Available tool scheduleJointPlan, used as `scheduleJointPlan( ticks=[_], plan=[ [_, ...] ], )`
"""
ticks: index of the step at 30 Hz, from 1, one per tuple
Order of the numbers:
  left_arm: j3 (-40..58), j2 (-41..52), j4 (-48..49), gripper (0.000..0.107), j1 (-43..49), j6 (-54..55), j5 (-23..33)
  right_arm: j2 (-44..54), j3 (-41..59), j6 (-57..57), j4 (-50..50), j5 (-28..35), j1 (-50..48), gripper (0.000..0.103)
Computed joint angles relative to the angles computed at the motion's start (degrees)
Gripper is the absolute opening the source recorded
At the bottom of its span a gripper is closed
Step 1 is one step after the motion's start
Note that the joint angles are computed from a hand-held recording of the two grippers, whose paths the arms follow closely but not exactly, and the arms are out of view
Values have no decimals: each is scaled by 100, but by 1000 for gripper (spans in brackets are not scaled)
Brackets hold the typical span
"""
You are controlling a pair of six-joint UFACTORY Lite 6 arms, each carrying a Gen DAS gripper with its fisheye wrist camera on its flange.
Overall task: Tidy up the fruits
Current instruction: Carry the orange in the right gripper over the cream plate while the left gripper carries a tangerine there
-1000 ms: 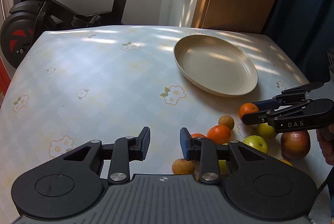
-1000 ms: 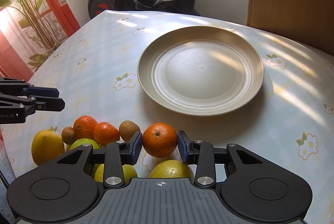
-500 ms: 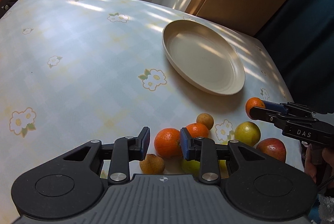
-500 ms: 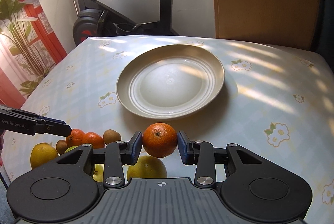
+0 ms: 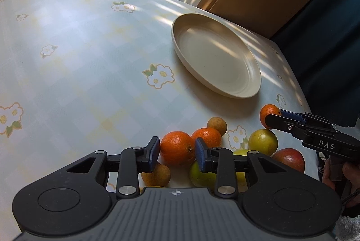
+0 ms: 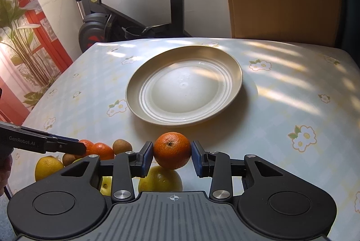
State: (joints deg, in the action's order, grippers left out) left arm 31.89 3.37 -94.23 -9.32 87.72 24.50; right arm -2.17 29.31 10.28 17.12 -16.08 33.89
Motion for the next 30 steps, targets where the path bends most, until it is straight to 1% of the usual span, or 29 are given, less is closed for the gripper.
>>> scheduleJointPlan(
  ticks=[2, 4, 5, 8, 11, 16, 19, 21, 22, 25, 27, 30],
  plan=[
    [-70, -86, -76, 35, -26, 149, -66, -30, -39, -1, 26, -30, 34, 34],
    [-197, -262, -279, 34, -131, 334, -270, -55, -66, 9, 17, -43, 32, 34],
    [-232, -337, -292, 34, -129, 335, -295, -86, -85, -101, 167, -43, 76, 34],
    [-344, -555, -370, 34, 80, 412, -102, -117, -107, -104, 151, -30, 59, 34],
    [-389, -910, -391, 34, 22, 506, -350, -152, -96, -179, 178, 26, 22, 34],
    [-155, -1275, 80, 34, 87, 119, -393, -272, -33, -367, 187, 157, -133, 34],
    [155, -1313, 272, 34, -99, -30, -679, -305, 63, -279, -91, 246, -309, 34],
    [376, -1230, 320, 34, -213, -15, -836, -258, 212, -452, -113, 343, -449, 34],
    [505, -1120, 140, 34, -336, 152, -965, -220, 289, -520, -148, 382, -515, 34],
    [973, -771, 145, 34, -478, 157, -1087, -69, 570, -229, -826, 476, -800, 34],
    [1291, -517, 190, 34, -551, 124, -1155, 84, 820, -214, -1044, 569, -952, 34],
    [1791, -37, -13, 34, -692, 315, -1275, 396, 1222, 517, -2073, 622, -1214, 34]
  ],
)
